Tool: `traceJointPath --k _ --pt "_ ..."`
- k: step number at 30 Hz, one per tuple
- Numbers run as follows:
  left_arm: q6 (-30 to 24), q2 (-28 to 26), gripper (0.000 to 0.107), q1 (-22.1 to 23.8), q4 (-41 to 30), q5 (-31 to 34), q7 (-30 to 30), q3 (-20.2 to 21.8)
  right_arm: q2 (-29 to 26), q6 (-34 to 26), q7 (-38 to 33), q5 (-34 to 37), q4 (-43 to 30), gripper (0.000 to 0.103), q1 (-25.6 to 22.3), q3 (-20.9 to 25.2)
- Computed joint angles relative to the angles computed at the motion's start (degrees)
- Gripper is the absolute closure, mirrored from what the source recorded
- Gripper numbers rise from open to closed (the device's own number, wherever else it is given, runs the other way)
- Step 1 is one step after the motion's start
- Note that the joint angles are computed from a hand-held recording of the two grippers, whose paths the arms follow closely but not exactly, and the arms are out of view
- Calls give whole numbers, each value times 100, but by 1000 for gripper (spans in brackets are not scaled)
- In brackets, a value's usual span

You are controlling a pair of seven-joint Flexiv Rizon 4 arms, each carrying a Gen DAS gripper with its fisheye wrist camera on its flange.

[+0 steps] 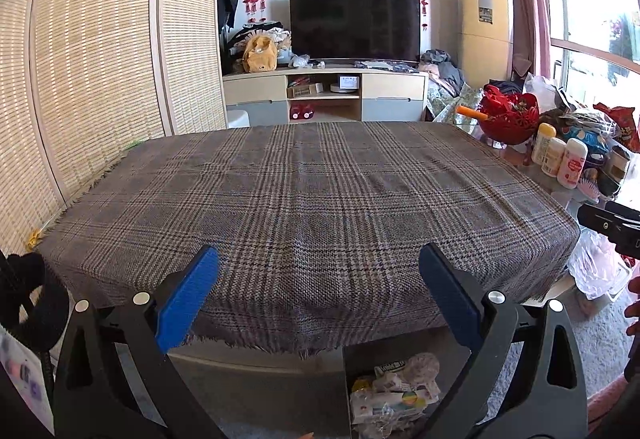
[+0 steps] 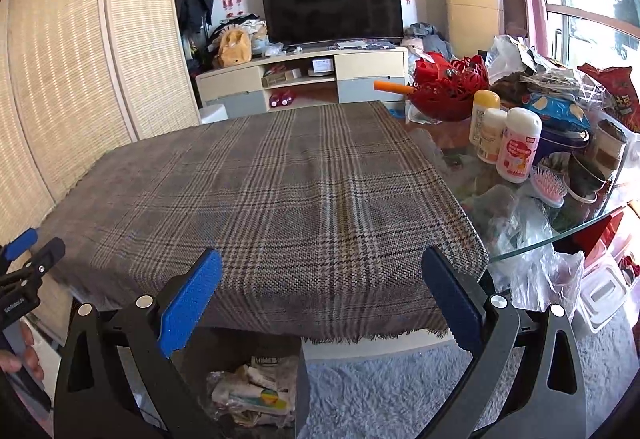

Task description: Collect trash

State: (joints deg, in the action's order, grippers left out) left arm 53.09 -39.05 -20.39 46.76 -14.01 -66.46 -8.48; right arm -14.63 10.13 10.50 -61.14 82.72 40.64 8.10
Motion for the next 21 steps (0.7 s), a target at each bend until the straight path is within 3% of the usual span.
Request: traceJointPath --k 21 --pt "-303 -119 12 -37 -225 42 -251 49 -262 183 -380 190 -312 3 53 -159"
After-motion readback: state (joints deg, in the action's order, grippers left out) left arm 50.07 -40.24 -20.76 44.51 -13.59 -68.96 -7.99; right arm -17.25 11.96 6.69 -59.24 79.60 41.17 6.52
